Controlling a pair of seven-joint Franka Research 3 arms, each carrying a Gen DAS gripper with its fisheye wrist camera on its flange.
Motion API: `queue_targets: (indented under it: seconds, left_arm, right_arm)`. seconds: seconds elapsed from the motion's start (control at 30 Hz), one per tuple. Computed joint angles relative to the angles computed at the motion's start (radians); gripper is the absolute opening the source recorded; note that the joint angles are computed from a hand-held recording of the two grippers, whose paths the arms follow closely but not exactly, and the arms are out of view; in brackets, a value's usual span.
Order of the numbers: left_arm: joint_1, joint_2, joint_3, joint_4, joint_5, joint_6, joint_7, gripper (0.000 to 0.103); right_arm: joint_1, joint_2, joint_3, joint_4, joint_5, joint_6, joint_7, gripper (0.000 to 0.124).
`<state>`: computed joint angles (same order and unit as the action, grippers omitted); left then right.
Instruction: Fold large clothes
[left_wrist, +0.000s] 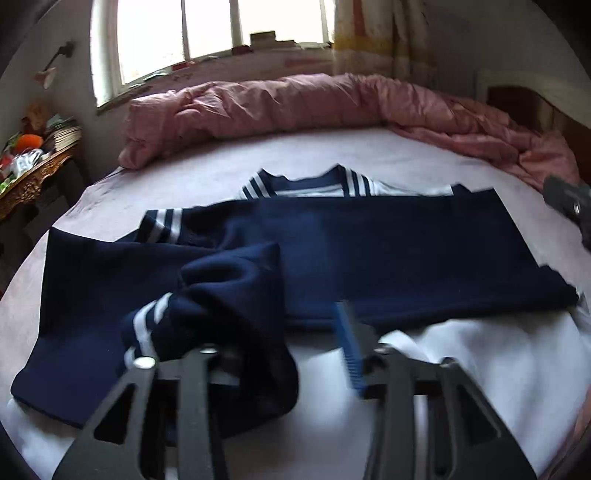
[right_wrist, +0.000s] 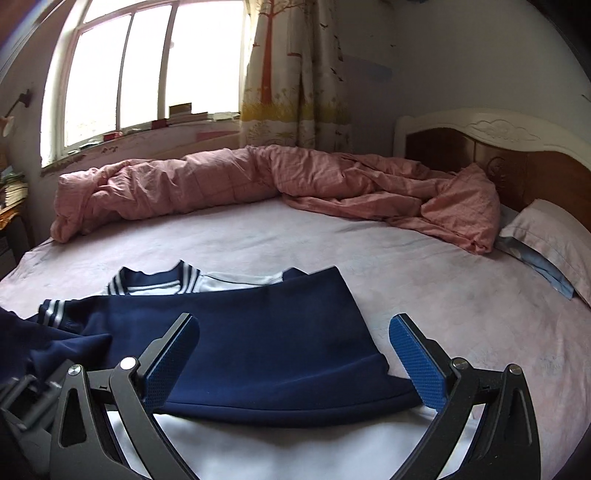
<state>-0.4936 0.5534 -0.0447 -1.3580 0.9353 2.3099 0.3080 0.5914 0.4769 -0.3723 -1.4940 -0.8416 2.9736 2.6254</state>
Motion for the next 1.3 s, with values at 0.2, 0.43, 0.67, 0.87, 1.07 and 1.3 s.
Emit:
queue_targets:
  seconds: [0.2,0.43,0.67,0.87,1.07,1.3]
  left_arm:
    - [-0.065,-0.105,0.007,-0.175,0.176,-0.071,-0.092,0.086]
    - [-0.061,-0.327,-0.022,-0.466,0.419,-0.144,-0.539,0.097]
    - [0.030,-0.447,-0.077,-0.594,0.434,-0.234,-0.723,0.097]
    - [0.174,-0.536,-0.092,-0.719,0.361,-0.065,-0.864,0.095]
    - [0.289,-0.582,-0.119,-0.816,0.386,0.122,-1.054,0.093]
    - [0.338,-0.605,-0.141,-0.842,0.424,0.175,-1.134,0.093]
  right_arm:
    - [-0.173,0.028,0.227,0.017,0.305,-0.020,-0.288,0.103]
    - [-0.131,0.058,0.192,0.023,0.397,-0.001,-0.393,0.103]
    - [-0.348,0.044,0.533,0.000,0.629,0.010,-0.829,0.103]
    - [-0.478,0.033,0.801,-0.052,0.785,-0.053,-1.203,0.103]
    - [-0.368,0.018,0.769,-0.056,0.786,-0.078,-1.316,0.096]
    - [-0.185,0.141,0.662,0.202,0.777,-0.345,-1.358,0.087]
